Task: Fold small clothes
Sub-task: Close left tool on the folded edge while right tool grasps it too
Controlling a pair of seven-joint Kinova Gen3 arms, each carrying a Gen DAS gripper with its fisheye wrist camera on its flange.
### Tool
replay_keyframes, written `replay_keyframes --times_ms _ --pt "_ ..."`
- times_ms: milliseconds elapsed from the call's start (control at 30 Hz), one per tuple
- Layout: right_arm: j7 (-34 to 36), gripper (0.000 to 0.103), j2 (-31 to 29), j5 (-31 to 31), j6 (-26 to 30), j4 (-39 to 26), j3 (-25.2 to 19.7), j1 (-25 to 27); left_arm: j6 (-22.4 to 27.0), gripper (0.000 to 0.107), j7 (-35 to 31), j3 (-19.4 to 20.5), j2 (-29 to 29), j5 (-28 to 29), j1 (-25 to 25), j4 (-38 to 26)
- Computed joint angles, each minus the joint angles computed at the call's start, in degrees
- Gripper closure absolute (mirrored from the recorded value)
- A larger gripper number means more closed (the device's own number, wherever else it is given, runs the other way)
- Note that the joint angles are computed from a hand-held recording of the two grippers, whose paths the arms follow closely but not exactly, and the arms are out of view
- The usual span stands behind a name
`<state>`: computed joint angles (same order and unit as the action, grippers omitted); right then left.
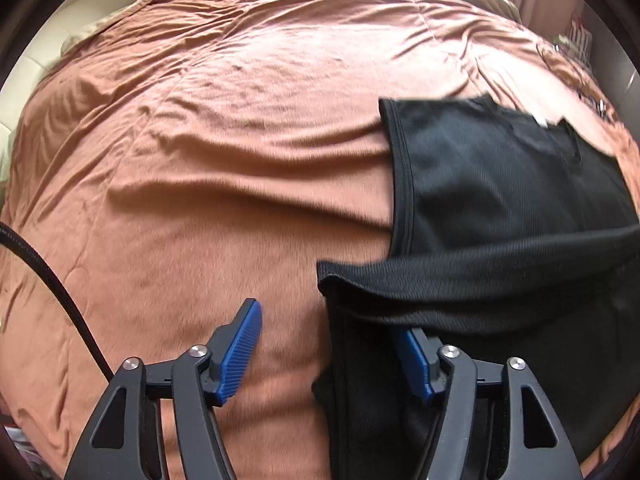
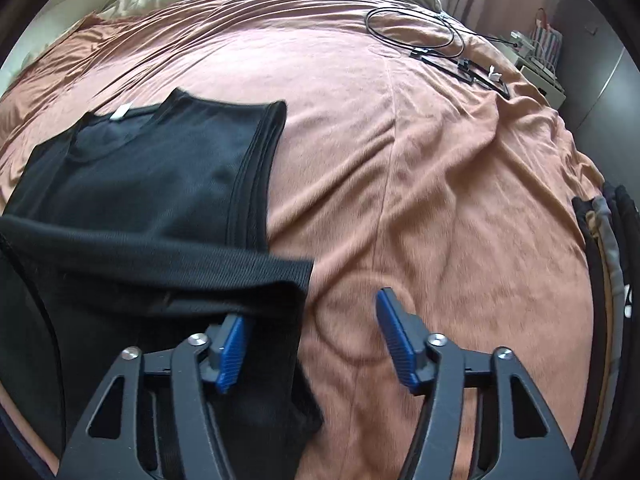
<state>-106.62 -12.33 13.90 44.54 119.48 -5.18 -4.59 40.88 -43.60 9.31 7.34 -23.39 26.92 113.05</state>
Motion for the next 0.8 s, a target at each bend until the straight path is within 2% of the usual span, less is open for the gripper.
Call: replay_keyframes --times_ms 133,267,333,400,467,567,633,800 --pt "-0.2 0.061 3.1 -0.1 -2.1 -1.4 0.8 0.1 -1.3 0.064 1.4 -1.0 1.5 -1.5 -0.4 -1.3" --pt "-1.5 0.067 5.0 0.4 -4.1 -1.8 1.2 0.2 -5.9 0.070 -2.5 -1.8 1.6 3.3 -3.4 -0.4" --pt "0.5 0.074 5.1 -2.1 -5.0 -1.8 2.5 0.1 -6.9 0.071 -3.8 -1.9 1.1 4.8 -4.0 0.1" --pt "2.6 0.077 4.7 -3.9 -5.4 -1.5 3.1 0.0 -7.9 0.074 -4.8 -2.0 0.6 6.2 -4.6 0.9" --pt "5.7 0.078 4.3 -6.7 -5.9 -1.0 4.2 -0.1 -8.6 0.077 -4.3 -2.0 0.3 6.4 -4.3 1.5" --pt "8.5 0.086 4.2 -9.3 -6.3 -0.5 4.8 0.3 -9.4 0.087 -5.1 -1.7 0.0 7.3 -4.4 1.9" --pt "9.9 0.098 4.0 -10.0 -6.7 -0.4 4.9 0.6 -9.2 0.100 -5.0 -1.7 -0.1 7.3 -4.2 1.7" --pt "9.5 0.101 1.9 -9.5 -6.0 -0.8 4.2 1.4 -8.4 0.103 -1.4 -1.7 -2.3 3.7 -3.1 2.1"
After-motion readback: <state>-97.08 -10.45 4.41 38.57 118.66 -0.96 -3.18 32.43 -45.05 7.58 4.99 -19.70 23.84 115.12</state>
